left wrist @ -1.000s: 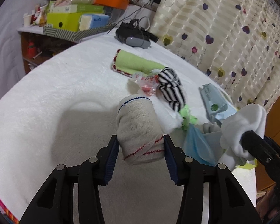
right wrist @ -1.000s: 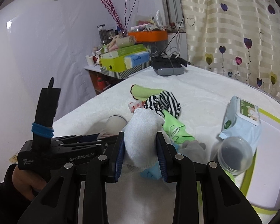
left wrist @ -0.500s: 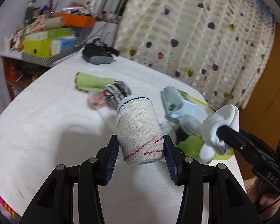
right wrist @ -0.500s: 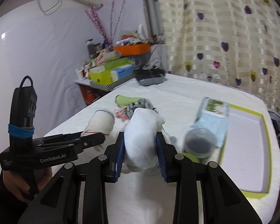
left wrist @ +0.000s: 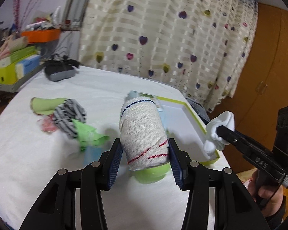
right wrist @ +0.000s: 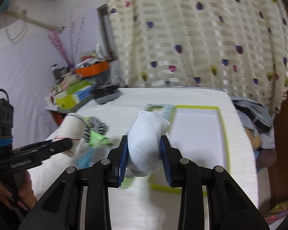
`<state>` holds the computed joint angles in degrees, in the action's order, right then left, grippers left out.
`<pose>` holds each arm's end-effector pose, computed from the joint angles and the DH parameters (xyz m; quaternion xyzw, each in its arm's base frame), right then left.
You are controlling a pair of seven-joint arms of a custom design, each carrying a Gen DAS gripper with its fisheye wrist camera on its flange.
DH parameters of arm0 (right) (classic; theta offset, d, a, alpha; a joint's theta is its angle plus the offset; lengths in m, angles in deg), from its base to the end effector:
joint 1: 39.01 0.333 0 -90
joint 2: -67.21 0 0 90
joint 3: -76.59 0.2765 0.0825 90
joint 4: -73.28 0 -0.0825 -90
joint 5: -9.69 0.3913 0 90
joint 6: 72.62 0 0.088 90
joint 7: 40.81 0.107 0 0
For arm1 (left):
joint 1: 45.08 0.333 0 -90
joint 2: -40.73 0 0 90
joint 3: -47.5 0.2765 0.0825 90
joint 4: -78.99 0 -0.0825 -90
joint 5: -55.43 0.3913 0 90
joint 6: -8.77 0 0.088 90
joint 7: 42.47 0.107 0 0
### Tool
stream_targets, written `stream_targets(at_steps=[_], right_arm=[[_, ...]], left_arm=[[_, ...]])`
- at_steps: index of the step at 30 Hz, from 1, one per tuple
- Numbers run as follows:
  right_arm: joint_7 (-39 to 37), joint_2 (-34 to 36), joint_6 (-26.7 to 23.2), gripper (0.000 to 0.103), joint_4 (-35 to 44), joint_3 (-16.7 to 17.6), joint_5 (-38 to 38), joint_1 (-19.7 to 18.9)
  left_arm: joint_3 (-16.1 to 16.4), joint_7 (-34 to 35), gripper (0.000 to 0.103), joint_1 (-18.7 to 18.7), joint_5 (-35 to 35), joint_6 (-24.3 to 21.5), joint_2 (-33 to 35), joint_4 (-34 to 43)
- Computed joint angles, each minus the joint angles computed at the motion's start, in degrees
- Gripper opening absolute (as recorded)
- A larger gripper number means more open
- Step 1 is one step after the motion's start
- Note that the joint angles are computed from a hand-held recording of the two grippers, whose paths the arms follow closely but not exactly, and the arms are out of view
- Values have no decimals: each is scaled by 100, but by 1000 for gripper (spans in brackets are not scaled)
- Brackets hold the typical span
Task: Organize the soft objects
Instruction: 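Carry the roll and sock into the yellow-rimmed box and open both tools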
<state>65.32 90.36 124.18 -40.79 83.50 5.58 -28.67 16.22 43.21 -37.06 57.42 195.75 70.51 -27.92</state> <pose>0.6180 0.1933 0.3472 -0.6321 0.5933 -0.2276 0.4435 0.6366 -0.2287 0.3475 -0.5694 0.6776 -0.4393 0.1537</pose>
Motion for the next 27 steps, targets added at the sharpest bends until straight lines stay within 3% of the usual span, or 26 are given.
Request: stream_targets(at_steps=[3,8,14,18,21,23,25,27], right_arm=[[37,128,-131,34,101,-42,58,-97],[143,482,-405,34,413,365,-106,-667],[-7,790,-749,34,709,538,-13,-918],[-127,863,-952,34,821,402,197,-819],[-156,852,-1186,36,881,-40,372,-436],[-244,854,-1164,36,860,-20,452,-462],[-276,847,-1079,40,821,-53,540,-441],[-326,821,-924,51,742,-85,564,-423]], left_arm=[[107,77,46,-261,38,-205,189,348],[326,340,46,-728,-103,-561,505,942],[608,632,46,-1225,-364,-965,863,1619],[884,732,46,-1612,-485,-1318,1162,2165],[1094,725,46,-1894,-539,-1564,1406,2579],[1185,729,46,-2032,-562,-1743,1555,2825],[1225,767,46,-2120,-583,-1865,1673,3012],[1272,806,46,-2217,-587,-1991,1820,3251]])
